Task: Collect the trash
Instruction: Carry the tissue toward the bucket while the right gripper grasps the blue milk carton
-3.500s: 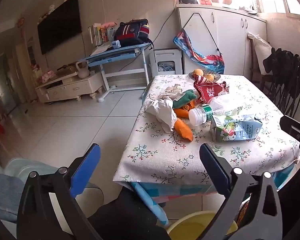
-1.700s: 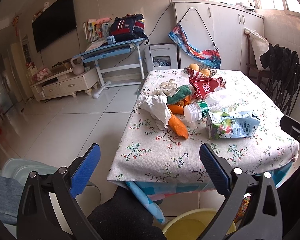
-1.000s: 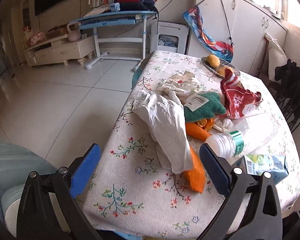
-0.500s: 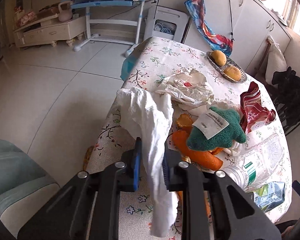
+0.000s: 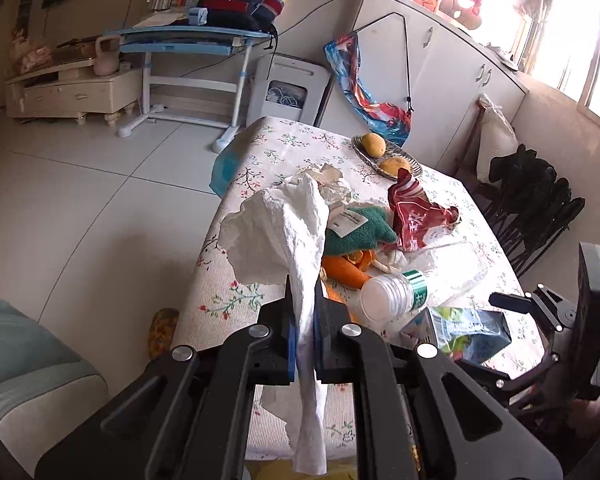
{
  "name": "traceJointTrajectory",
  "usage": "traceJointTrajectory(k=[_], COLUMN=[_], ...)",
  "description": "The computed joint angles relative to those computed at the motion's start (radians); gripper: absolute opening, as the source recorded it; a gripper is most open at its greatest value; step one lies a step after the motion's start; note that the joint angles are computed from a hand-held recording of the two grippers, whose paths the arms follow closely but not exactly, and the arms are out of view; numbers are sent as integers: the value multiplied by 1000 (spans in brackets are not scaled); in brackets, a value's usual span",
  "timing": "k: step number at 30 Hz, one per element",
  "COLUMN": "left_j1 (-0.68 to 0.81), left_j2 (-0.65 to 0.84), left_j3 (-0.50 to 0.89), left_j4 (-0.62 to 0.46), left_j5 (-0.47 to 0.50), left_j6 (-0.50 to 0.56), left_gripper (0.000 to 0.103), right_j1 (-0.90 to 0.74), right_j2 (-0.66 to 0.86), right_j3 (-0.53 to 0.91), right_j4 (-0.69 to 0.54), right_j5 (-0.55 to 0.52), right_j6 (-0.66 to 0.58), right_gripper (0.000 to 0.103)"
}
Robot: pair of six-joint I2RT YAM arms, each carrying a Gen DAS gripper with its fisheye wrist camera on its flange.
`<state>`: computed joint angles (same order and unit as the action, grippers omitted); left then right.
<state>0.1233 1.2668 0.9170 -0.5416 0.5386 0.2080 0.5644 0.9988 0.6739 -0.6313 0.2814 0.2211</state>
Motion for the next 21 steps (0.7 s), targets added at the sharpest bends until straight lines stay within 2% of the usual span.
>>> traceJointTrajectory(k=[3, 10, 16, 21], left_j1=[32, 95, 64, 93], left_j2=[-40, -106, -144, -169], left_j3=[-25, -64, -97, -106], left_j4=[-28, -92, -100, -122], left_j5=[16, 72, 46, 72], left_j6=[37, 89, 107, 131], left_gripper=[7, 7, 7, 7], right_j1=[-23, -9, -20, -45], right_j2=[29, -11, 106, 76], right_j3=[2, -4, 14, 0], right_j4=[14, -35, 10, 21], right_j5=[-50, -57, -85, -152], right_j6=[-41, -17, -53, -35], right_gripper=[88, 72, 76, 63])
